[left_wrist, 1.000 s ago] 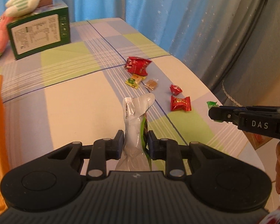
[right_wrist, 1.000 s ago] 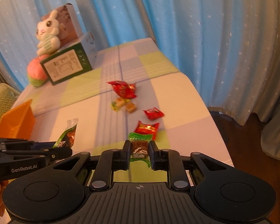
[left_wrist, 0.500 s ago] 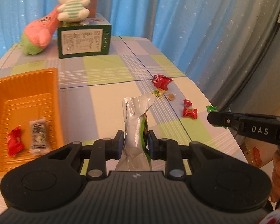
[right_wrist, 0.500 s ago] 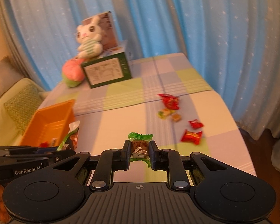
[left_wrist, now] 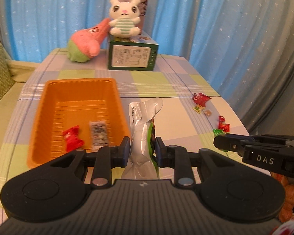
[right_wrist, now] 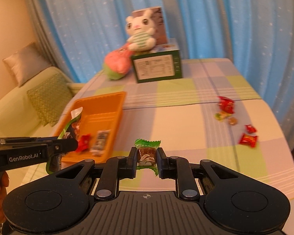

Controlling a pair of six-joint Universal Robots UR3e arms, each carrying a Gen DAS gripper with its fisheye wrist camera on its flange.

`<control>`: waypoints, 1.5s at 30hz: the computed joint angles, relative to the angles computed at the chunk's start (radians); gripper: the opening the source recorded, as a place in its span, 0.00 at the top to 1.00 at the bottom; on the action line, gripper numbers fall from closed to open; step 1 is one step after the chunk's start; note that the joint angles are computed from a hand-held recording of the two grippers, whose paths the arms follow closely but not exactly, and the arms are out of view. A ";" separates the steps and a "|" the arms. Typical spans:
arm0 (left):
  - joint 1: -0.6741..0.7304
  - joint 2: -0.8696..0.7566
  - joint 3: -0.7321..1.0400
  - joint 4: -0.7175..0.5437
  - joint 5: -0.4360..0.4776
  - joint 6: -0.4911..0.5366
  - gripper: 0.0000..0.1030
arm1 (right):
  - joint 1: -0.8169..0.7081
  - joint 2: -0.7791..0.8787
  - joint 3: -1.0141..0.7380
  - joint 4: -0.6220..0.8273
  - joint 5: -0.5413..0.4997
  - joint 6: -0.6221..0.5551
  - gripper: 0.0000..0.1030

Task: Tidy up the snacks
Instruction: 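Carry the silver packet in the left tool while the right tool carries the green candy to the tray, then lower and open the left tool in the tray while the right tool releases the green candy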

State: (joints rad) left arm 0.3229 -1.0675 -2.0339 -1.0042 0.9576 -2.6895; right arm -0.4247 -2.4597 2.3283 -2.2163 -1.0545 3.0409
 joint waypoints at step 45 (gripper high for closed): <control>0.208 -0.308 0.085 0.122 0.032 0.099 0.77 | 0.589 0.951 -0.398 -0.608 -0.300 0.263 0.80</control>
